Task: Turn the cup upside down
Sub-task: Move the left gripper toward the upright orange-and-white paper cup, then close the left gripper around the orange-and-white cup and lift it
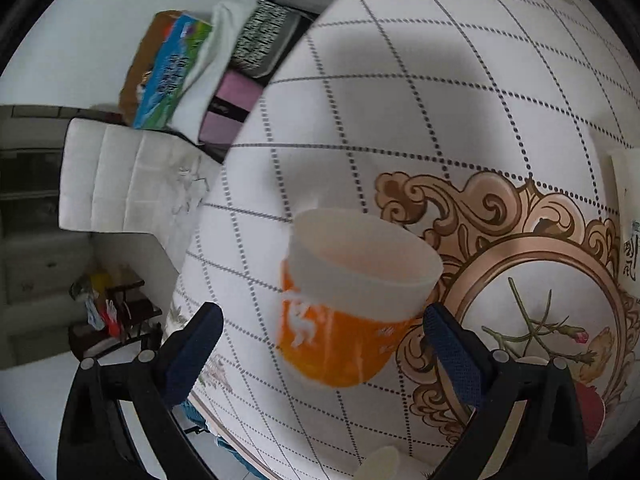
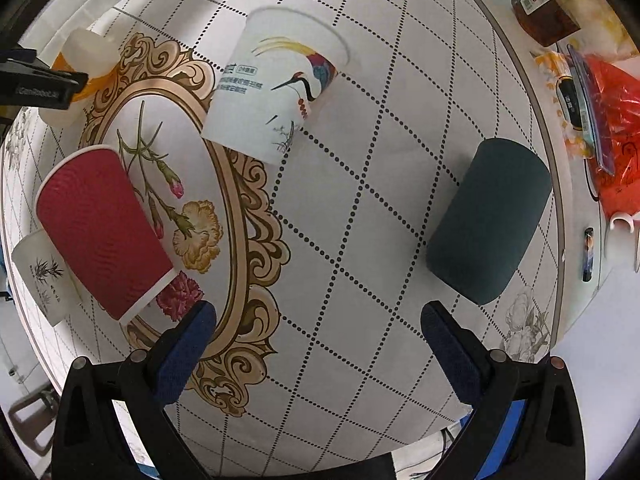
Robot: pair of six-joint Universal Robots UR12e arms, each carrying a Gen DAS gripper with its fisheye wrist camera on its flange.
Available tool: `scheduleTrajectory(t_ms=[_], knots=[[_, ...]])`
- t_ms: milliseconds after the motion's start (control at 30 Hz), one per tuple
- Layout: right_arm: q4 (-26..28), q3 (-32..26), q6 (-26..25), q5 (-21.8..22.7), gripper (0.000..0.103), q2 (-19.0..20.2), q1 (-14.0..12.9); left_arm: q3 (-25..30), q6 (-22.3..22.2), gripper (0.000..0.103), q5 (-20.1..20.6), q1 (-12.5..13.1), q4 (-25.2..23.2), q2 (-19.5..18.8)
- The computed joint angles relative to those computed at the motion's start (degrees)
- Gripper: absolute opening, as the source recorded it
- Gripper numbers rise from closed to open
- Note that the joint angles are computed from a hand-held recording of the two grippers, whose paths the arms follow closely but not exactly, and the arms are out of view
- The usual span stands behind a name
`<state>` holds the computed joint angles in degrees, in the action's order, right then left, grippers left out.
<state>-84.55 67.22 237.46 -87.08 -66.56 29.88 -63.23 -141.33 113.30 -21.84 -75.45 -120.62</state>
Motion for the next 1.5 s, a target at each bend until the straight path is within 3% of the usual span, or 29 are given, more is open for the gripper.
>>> scheduleTrajectory(t_ms=[133, 200, 267, 633, 833, 1033, 1233, 1500], knots=[[-0.8, 1.3, 0.1, 0.0, 0.103, -0.7, -0.2, 0.3, 0.5, 0.097, -0.8, -0.1, -0.6, -0.4], [-1.0, 1.8, -0.2, -0.3, 0.103, -1.1, -0.3, 0.6, 0.0, 0.082, -1.2, -0.1, -1.3, -0.7], [-0.4, 1.3, -0.2, -0.4, 0.103, -0.9, -0.3, 1.1, -0.7, 0.075, -1.7, -0.1, -2.1, -0.9], [1.0, 1.6, 0.0, 0.0, 0.103, -1.0, -0.5, 0.8, -3.6, 0.072, -3.5, 0.3, -0.8, -0.7], [0.4, 2.7, 0.3, 0.3, 0.103, -1.7, -0.6, 4.2, -10.3, 0.072, -6.9, 1.4, -6.2, -1.3], [-0.2, 3.5, 1.5, 1.0, 0.103, -2.6, -0.4, 8.1, -16.8, 0.072, -13.1, 3.1, -12.4, -1.1], [-0.8, 4.4, 1.8, 0.4, 0.103, -4.1, 0.0, 7.7, -20.0, 0.072, -16.5, 4.0, -14.6, 1.7], [-3.6, 7.9, 0.5, 1.4, 0.103, -7.5, 0.8, 1.6, -27.3, 0.072, -19.3, 5.3, -16.4, 9.1]])
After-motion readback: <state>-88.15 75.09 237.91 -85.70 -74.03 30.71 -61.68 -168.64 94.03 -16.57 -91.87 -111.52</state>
